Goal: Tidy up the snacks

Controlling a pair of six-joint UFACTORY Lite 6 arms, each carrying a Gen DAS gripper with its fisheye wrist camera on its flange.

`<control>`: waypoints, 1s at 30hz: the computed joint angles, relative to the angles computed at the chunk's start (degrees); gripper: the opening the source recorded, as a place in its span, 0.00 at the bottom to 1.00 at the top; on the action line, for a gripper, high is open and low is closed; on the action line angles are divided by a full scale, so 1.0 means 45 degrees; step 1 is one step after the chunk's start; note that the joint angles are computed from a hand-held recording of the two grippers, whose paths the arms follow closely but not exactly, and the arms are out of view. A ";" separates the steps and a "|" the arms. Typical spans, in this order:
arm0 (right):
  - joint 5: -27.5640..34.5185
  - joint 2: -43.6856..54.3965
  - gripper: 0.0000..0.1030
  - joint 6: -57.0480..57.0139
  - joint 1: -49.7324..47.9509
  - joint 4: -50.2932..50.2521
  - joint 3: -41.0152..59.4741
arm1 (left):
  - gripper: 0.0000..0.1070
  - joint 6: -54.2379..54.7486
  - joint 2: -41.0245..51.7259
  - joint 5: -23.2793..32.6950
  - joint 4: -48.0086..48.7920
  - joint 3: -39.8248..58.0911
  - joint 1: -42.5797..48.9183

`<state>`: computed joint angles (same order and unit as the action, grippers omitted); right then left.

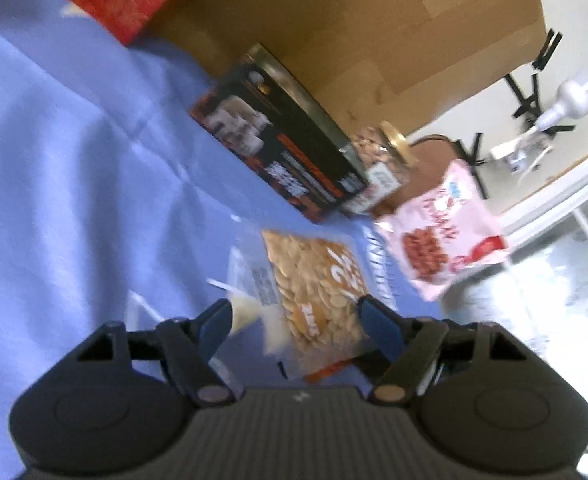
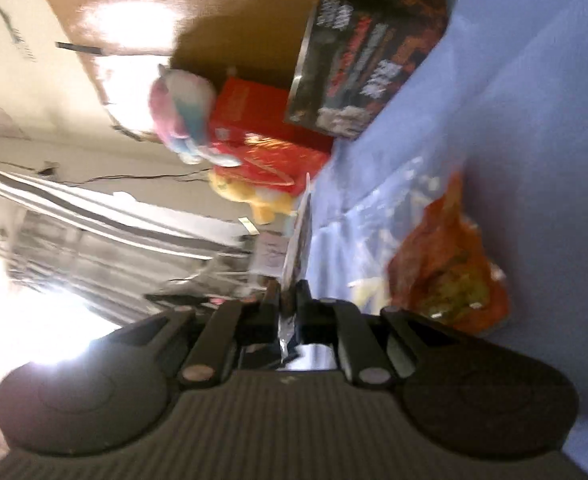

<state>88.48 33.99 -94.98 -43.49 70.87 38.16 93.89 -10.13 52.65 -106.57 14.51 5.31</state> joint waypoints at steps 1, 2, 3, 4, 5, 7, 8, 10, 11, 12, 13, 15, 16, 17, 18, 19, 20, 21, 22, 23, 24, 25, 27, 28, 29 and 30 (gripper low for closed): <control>0.0251 0.0001 0.10 -0.0017 -0.0021 -0.0099 0.0033 | 0.56 0.0243 0.0192 0.0149 -0.0342 0.0064 -0.0246; 0.0385 -0.0053 0.10 -0.0066 -0.0177 -0.0284 0.0118 | 0.41 0.0535 0.0338 0.0173 -0.0634 0.0167 -0.0513; 0.0281 -0.0324 0.10 -0.0231 -0.0209 -0.0240 -0.0028 | 0.38 0.0804 0.0302 -0.0075 -0.1088 0.0203 -0.0889; 0.0021 -0.0707 0.10 -0.0418 -0.0251 -0.0063 -0.0264 | 0.37 0.1229 0.0198 -0.0445 -0.1682 0.0183 -0.1279; -0.0186 -0.0949 0.10 -0.0463 -0.0255 0.0101 -0.0390 | 0.32 0.1794 0.0195 -0.0849 -0.2335 0.0247 -0.1722; -0.0673 -0.1110 0.11 -0.0592 -0.0375 0.0239 -0.0425 | 0.30 0.2887 0.0628 -0.1226 -0.3378 0.0514 -0.2316; -0.1016 -0.1412 0.11 -0.0802 -0.0354 0.0408 -0.0616 | 0.29 0.3478 0.0944 -0.1379 -0.3932 0.0663 -0.2604; -0.1911 -0.2377 0.12 -0.1543 -0.0053 0.1081 -0.1329 | 0.29 0.4769 0.1557 -0.1427 -0.5007 0.0794 -0.3034; -0.2297 -0.2839 0.12 -0.1849 0.0034 0.1340 -0.1643 | 0.29 0.5553 0.1941 -0.1267 -0.5714 0.0799 -0.3279; -0.2594 -0.3163 0.13 -0.2036 0.0217 0.1665 -0.1904 | 0.30 0.6101 0.2224 -0.1005 -0.6131 0.0745 -0.3347; -0.2794 -0.3405 0.13 -0.2208 0.0342 0.1880 -0.2092 | 0.30 0.6615 0.2483 -0.0676 -0.6428 0.0654 -0.3329; -0.3148 -0.3595 0.14 -0.2638 0.0543 0.2172 -0.2273 | 0.31 0.7149 0.2936 -0.0192 -0.6696 0.0573 -0.3197; -0.3384 -0.3834 0.14 -0.2906 0.0713 0.2378 -0.2450 | 0.31 0.7018 0.3013 -0.0145 -0.6568 0.0609 -0.3077; -0.3546 -0.4124 0.14 -0.3190 0.0875 0.2600 -0.2654 | 0.31 0.7016 0.3051 -0.0083 -0.6534 0.0610 -0.2992; -0.3735 -0.4433 0.15 -0.3510 0.1068 0.2872 -0.2892 | 0.31 0.7020 0.3113 -0.0091 -0.6529 0.0636 -0.2950; -0.3930 -0.4636 0.15 -0.3790 0.1225 0.3065 -0.3043 | 0.31 0.7023 0.3133 -0.0156 -0.6582 0.0655 -0.2971; -0.4060 -0.4640 0.15 -0.4115 0.1193 0.3082 -0.3101 | 0.31 0.7055 0.3113 -0.0218 -0.6661 0.0645 -0.3009; -0.4186 -0.4800 0.15 -0.4305 0.1321 0.3267 -0.3234 | 0.31 0.7119 0.3110 -0.0259 -0.6763 0.0642 -0.3066; -0.4274 -0.4868 0.15 -0.4435 0.1429 0.3415 -0.3299 | 0.31 0.7189 0.3086 -0.0321 -0.6867 0.0632 -0.3124; -0.4297 -0.4816 0.15 -0.4451 0.1411 0.3384 -0.3221 | 0.31 0.7284 0.3036 -0.0395 -0.7002 0.0605 -0.3202; -0.4320 -0.4757 0.15 -0.4465 0.1438 0.3405 -0.3172 | 0.31 0.7414 0.2976 -0.0479 -0.7171 0.0575 -0.3300; -0.4328 -0.4700 0.15 -0.4463 0.1467 0.3428 -0.3121 | 0.32 0.7540 0.2898 -0.0558 -0.7354 0.0531 -0.3409; -0.4367 -0.4729 0.15 -0.4458 0.1566 0.3524 -0.3122 | 0.33 0.7809 0.2727 -0.0771 -0.7749 0.0450 -0.3636; -0.4372 -0.4774 0.15 -0.4469 0.1516 0.3462 -0.3132 | 0.33 0.7898 0.2654 -0.0860 -0.7925 0.0423 -0.3758; -0.4407 -0.4781 0.15 -0.4519 0.1569 0.3524 -0.3142 | 0.33 0.7954 0.2621 -0.0909 -0.8015 0.0405 -0.3805; -0.4398 -0.4772 0.15 -0.4554 0.1510 0.3446 -0.3121 | 0.33 0.7946 0.2618 -0.0914 -0.7998 0.0404 -0.3789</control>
<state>68.69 12.52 -115.47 -36.70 86.37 24.12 129.65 1.66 48.54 -142.56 16.33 -11.74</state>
